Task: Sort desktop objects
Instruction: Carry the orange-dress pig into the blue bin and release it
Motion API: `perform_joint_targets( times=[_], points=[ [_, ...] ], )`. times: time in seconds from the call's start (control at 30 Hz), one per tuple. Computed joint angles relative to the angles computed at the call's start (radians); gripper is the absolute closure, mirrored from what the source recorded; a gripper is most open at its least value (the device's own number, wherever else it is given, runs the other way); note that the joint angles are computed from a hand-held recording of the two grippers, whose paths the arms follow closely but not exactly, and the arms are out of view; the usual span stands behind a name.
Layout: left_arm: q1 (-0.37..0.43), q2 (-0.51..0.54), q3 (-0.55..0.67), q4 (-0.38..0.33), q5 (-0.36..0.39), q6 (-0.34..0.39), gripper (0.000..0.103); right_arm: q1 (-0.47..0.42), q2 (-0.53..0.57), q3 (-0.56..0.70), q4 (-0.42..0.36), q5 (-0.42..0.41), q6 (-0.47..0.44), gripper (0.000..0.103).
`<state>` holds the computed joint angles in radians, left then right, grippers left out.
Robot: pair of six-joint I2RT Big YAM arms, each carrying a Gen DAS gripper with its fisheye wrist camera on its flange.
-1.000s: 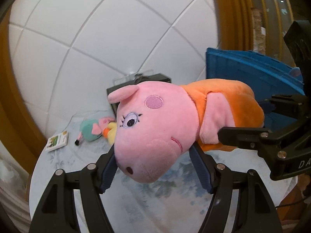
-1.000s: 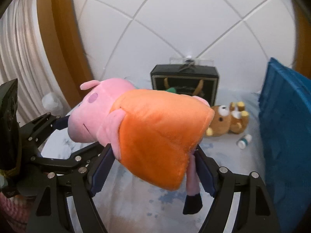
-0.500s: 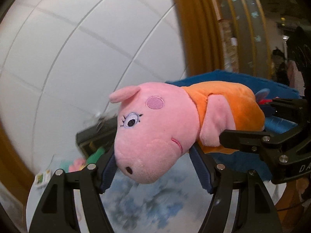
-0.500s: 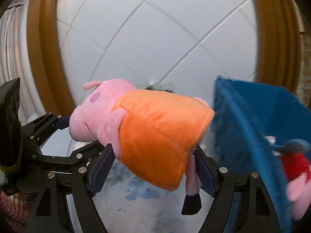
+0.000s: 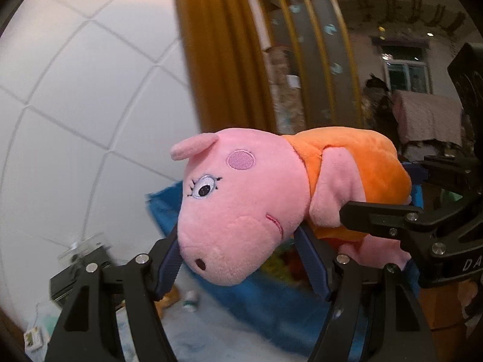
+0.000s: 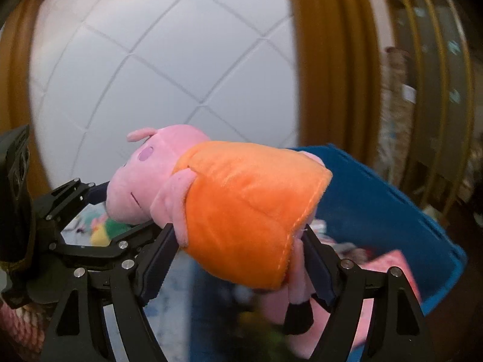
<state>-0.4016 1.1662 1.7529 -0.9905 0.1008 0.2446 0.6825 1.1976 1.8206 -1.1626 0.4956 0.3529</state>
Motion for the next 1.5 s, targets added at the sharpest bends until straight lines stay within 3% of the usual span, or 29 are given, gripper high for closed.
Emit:
perform_joint_targets(
  times=[0.27,0.5,0.7,0.83,1.23,1.5],
  points=[
    [-0.144,0.194,0.169,-0.153,-0.079,-0.047,0.033,-0.231,-0.071,-0.085,-0.049,-0.157,0.017,0.023],
    [-0.195,0.254,0.2,-0.203,-0.176,-0.077,0.033,-0.356,-0.055,-0.084,-0.089,-0.298,0.002,0.021],
    [-0.205,0.244,0.185,-0.201,-0.22,-0.081,0.029,-0.357,-0.052,-0.095,-0.084,-0.293,-0.02,0.015],
    [-0.202,0.233,0.171,-0.197,-0.226,-0.083,0.027,-0.351,-0.047,-0.102,-0.078,-0.291,-0.019,0.004],
    [-0.163,0.181,0.135,-0.168,-0.194,-0.111,0.026,-0.346,-0.076,-0.111,-0.071,-0.277,0.016,0.0],
    [-0.11,0.095,0.065,-0.134,-0.17,-0.148,0.026,-0.244,-0.095,-0.101,-0.118,-0.14,0.104,0.0]
  ],
)
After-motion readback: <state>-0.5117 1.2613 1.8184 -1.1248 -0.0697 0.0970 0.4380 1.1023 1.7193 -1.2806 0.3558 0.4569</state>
